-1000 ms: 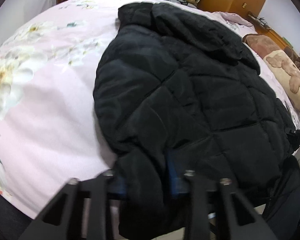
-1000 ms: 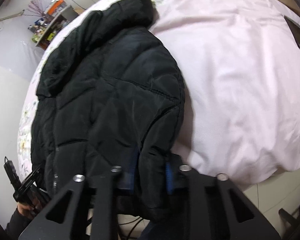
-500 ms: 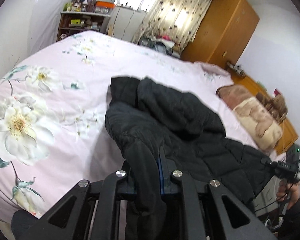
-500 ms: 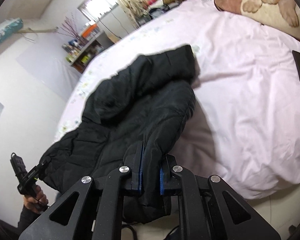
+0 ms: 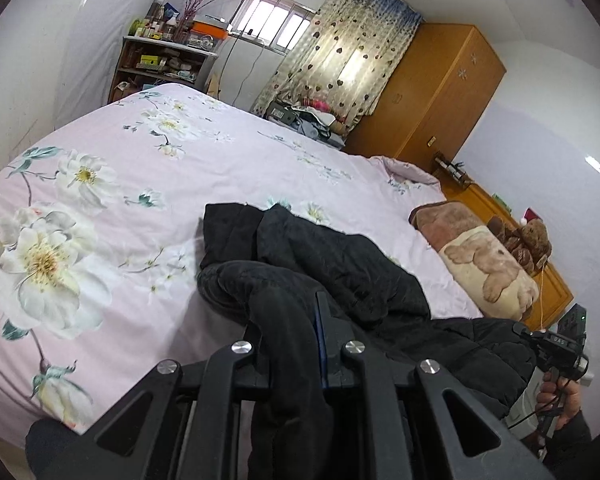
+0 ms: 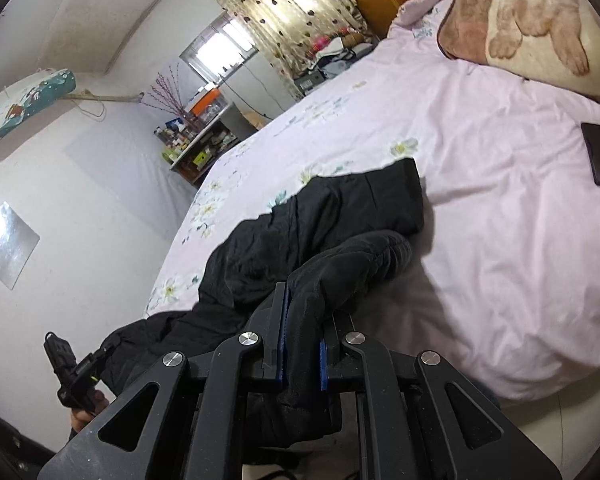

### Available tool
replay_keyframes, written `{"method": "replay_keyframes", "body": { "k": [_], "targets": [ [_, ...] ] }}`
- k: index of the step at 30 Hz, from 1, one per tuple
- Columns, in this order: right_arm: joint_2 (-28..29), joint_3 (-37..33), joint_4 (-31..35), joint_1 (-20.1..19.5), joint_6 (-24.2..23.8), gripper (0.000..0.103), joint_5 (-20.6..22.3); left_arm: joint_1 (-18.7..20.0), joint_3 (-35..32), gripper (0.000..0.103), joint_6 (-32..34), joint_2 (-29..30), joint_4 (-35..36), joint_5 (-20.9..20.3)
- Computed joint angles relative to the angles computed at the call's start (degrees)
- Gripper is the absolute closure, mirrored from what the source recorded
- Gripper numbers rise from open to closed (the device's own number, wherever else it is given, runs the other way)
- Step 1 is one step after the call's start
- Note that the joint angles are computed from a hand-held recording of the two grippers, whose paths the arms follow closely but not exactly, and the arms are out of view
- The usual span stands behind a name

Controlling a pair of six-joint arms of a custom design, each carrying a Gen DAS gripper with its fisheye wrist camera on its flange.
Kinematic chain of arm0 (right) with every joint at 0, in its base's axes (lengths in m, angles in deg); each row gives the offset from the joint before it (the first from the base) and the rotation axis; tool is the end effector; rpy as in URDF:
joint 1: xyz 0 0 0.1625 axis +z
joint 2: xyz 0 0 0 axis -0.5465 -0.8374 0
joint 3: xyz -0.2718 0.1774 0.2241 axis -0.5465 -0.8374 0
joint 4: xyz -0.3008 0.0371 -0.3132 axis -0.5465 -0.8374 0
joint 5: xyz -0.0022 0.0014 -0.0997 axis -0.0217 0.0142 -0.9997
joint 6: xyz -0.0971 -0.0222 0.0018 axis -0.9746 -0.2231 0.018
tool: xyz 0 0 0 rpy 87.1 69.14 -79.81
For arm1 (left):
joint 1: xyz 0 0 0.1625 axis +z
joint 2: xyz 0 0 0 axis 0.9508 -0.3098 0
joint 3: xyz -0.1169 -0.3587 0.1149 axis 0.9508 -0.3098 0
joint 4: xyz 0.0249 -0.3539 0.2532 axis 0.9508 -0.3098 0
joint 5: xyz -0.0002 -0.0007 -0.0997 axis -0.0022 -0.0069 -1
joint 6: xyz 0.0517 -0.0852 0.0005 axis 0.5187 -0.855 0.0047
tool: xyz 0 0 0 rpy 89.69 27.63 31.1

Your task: Fold large clothes

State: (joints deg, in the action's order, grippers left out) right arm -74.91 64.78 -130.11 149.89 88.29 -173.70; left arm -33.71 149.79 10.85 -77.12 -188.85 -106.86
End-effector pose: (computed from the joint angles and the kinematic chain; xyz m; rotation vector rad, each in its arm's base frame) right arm 0.2032 -0.2482 0.3046 -0.2913 -2.4984 1.4579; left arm -0.2394 -0.4097 0.2806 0.7454 2.8239 -0.9162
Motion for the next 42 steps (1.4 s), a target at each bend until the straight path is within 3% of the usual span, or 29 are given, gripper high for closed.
{"method": "replay_keyframes", "body": {
  "k": [8, 14, 20, 25, 34, 37, 39, 42],
  "targets": [
    [4.5, -5.7, -5.8, -6.0, -5.7, 0.091, 4.3, 4.2, -7.6, 0.088, 1.2, 9.7, -6.3, -2.2],
    [10.9, -14.2, -5.8, -12.1, -9.0, 0.091, 8.0, 8.5, -18.4, 0.088, 2.3, 21.8, -8.5, -3.4],
    [17.4, -23.0, 0.3, -20.7, -6.4, 0.091, 12.7, 13.0, -30.6, 0.088, 2.9, 34.5, -5.5, -2.9],
    [23.0, -28.7, 6.1, -25.7, -4.8, 0.089, 13.0, 16.0, -37.5, 0.087, 2.4, 42.4, -1.1, -1.4],
    [26.9, -32.3, 10.1, -31.3, -2.0, 0.082, 17.7, 18.9, -43.4, 0.08, 0.8, 47.1, 4.5, -4.9],
    [25.0, -32.3, 11.7, -31.4, -1.6, 0.07, 20.6, 19.6, -44.6, 0.07, 1.0, 46.3, 5.6, -9.2],
    [23.2, -30.8, 8.8, -32.3, -2.2, 0.045, 25.6, 20.0, -44.3, 0.058, 1.0, 45.5, 4.5, -12.0],
    [21.6, -28.4, 2.6, -32.0, -2.8, 0.038, 27.3, 20.0, -43.2, 0.047, -0.4, 44.1, 2.6, -14.5]
  ]
}}
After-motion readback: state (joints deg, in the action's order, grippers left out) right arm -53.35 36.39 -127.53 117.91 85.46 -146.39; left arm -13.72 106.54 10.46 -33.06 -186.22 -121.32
